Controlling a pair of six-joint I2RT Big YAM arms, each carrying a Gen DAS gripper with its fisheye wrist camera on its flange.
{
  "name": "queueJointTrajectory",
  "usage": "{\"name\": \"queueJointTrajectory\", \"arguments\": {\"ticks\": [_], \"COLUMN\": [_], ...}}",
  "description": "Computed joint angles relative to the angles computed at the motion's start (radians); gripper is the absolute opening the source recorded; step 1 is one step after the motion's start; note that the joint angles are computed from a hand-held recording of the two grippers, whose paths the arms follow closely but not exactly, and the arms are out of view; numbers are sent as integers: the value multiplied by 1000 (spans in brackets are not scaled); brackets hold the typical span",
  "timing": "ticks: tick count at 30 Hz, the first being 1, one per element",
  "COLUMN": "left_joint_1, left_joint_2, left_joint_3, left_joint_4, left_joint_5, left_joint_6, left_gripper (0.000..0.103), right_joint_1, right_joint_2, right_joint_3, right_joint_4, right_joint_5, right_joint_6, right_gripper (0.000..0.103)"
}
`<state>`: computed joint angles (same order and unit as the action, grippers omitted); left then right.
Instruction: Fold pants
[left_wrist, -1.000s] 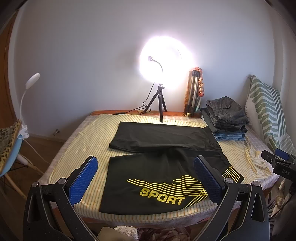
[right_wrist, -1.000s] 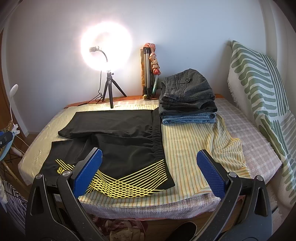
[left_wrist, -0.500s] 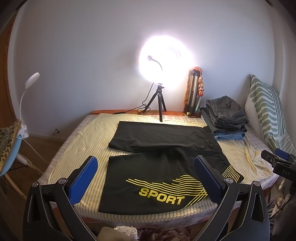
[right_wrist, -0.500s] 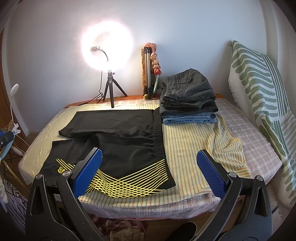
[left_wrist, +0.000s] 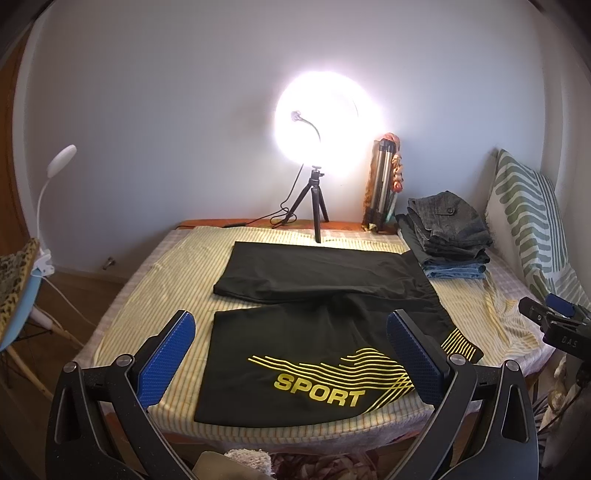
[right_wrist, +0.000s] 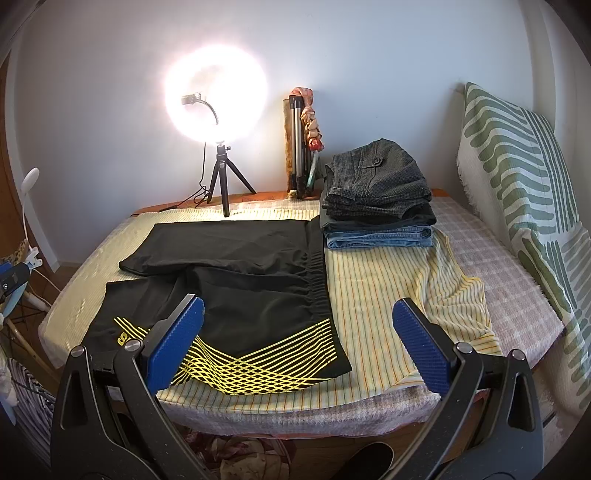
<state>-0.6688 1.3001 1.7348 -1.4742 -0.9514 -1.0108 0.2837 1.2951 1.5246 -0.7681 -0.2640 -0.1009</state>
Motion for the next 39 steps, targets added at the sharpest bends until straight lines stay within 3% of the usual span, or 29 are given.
{"name": "queueJointTrajectory", "arguments": {"ticks": [8, 13, 15, 18, 23, 29, 36, 38, 39], "left_joint_1": [2, 41, 55, 104, 185, 276, 275, 281, 283], "left_joint_2": [-10, -76, -89, -121, -134, -117, 13, 31, 30], "left_joint_3": [-11, -66, -68, -76, -27, 129, 482, 531, 533], "left_joint_4": [17, 132, 143, 170, 121, 74, -84, -104, -100], "left_joint_5": [-5, 80, 100, 205, 285, 333, 221, 201, 186], "left_joint_6": [16, 107, 145, 224, 294, 358, 489, 525, 545], "left_gripper": [103, 103, 103, 103, 90, 83, 83, 82, 76], "right_joint_1": [-1, -8, -5, -14, -33, -55, -47, -42, -43], "right_joint_2": [-1, -18, -22, -21, 19, 51, 58, 66, 72], "right_joint_3": [1, 23, 60, 94, 169, 221, 233, 235, 235], "right_joint_4": [5, 8, -33, -72, -141, -151, -161, -167, -169], "right_joint_5": [-1, -26, -34, -69, -115, -145, -160, -160, -173], "right_joint_6": [7, 10, -13, -41, -75, -81, -167, -179, -179], "right_gripper": [103, 103, 103, 103, 103, 103, 103, 103, 103]}}
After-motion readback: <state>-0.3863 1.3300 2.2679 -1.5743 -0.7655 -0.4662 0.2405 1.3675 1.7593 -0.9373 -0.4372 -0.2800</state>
